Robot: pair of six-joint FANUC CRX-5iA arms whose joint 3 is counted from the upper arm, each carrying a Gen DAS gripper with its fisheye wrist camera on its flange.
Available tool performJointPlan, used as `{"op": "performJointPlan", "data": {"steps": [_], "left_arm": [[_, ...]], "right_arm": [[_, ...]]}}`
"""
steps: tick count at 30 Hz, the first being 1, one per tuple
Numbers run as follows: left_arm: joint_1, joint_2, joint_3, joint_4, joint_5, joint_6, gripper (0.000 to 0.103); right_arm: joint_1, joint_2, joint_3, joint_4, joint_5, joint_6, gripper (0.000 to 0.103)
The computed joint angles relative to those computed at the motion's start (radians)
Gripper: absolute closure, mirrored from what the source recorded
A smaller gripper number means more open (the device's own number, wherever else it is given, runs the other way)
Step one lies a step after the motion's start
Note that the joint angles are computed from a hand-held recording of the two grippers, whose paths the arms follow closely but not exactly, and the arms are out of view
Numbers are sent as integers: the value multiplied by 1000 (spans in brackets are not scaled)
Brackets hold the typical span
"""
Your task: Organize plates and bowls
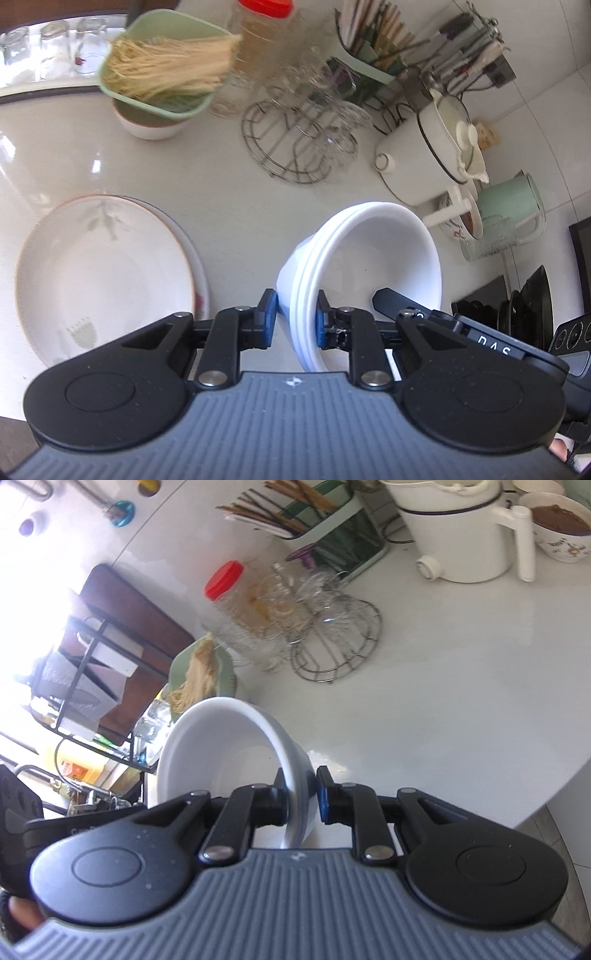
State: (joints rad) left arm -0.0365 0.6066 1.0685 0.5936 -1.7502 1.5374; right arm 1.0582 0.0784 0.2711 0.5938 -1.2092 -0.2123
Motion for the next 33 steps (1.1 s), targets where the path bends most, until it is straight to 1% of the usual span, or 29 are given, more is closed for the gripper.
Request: {"op": "performJointPlan", "data": {"steps": [3, 6, 12, 17, 21, 23, 25, 27, 30, 33], "left_arm": [[24, 12, 14, 12, -10, -27, 79], [49, 5, -6, 17, -3, -54, 79], [115, -2, -34, 46, 22, -72, 79], [160, 0, -46, 45, 16, -84, 79], [184, -17, -92, 29, 25, -98, 79], [194, -24, -120, 25, 28, -91, 79], [199, -24, -130, 15, 26, -86, 79], [207, -7, -118, 10, 6, -74, 79], [218, 4, -128, 8, 2, -63, 79], [219, -4, -150, -19, 5, -61, 79]], "right_arm": [[0, 33, 37, 1, 3, 13, 84], [1, 67, 71, 2, 6, 17, 84], [-2, 142, 147, 3, 39, 28, 84], [-3, 220, 244, -17, 37, 69, 83], [-11, 263, 300, -75, 31, 91, 83], [-15, 290, 342, -110, 9, 121, 84], [-21, 329, 402, -142, -30, 162, 84], [-29, 356, 443, -173, -45, 192, 84], [-41, 387, 487, -212, -63, 228, 84], [-53, 408, 521, -260, -76, 256, 84]]}}
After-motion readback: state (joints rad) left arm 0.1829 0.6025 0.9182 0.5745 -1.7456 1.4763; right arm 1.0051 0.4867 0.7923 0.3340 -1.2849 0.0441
